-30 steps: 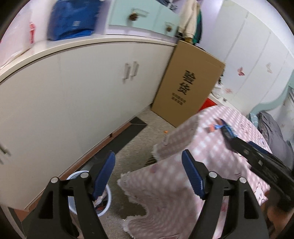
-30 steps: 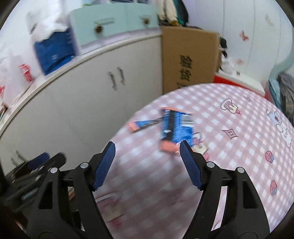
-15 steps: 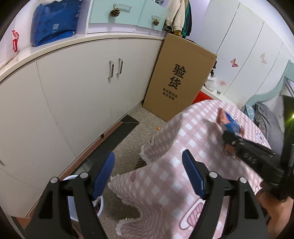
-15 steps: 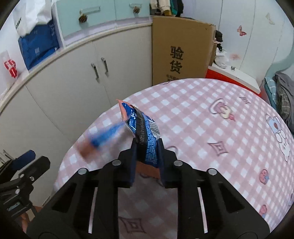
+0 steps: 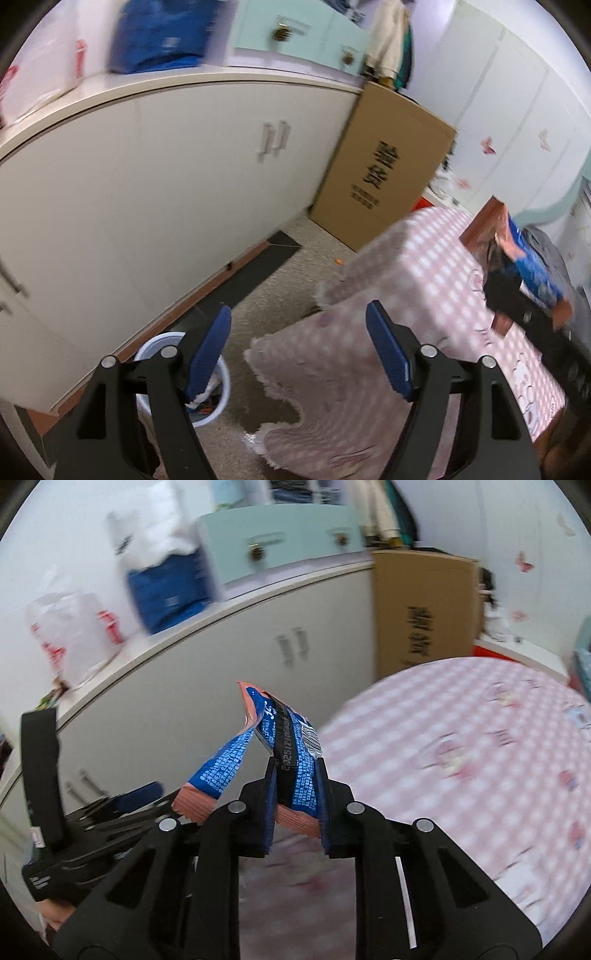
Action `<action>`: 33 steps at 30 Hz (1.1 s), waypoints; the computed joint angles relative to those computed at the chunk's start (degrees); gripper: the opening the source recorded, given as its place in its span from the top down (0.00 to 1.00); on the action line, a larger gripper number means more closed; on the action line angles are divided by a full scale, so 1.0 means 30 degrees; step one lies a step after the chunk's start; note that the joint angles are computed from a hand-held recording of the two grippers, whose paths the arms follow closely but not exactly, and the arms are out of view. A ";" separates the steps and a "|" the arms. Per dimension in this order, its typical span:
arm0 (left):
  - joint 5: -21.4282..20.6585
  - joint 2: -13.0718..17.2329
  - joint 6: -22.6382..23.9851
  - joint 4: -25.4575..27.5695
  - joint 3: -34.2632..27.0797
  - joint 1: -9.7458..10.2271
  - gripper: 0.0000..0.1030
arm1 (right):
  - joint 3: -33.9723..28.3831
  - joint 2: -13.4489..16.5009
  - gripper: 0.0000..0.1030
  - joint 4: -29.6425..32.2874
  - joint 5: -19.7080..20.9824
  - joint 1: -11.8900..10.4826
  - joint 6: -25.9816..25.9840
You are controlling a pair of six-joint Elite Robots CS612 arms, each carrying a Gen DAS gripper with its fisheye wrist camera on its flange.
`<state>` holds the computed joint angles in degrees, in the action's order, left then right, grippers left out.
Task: Collect trash
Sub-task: 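Carry the blue wrapper over the wastebasket and open the right tool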
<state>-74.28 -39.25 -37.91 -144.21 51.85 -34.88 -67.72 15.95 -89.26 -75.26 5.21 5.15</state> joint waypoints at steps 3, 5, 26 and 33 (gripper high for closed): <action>0.0586 -0.0840 -0.0880 -0.0617 0.1798 0.0230 0.28 | -0.0047 0.0209 0.81 -0.0127 0.0221 0.0633 -0.0347; 0.1097 -0.1218 -0.1494 -0.0660 0.2754 0.0396 0.27 | 0.0103 0.0282 0.81 -0.0091 0.0475 0.1010 -0.0581; -0.2007 0.1048 -0.8304 -0.0403 0.6209 0.2817 0.27 | 0.5588 0.1345 0.81 0.0214 -0.0171 0.3320 -0.0221; -0.2729 0.2539 -1.0127 0.0755 0.5955 0.2908 0.27 | 0.7062 0.1610 0.81 0.0521 -0.0657 0.3620 -0.0365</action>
<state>-82.46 -31.63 -68.29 -141.95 69.71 -26.16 -46.53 20.79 -87.70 -77.23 16.07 4.05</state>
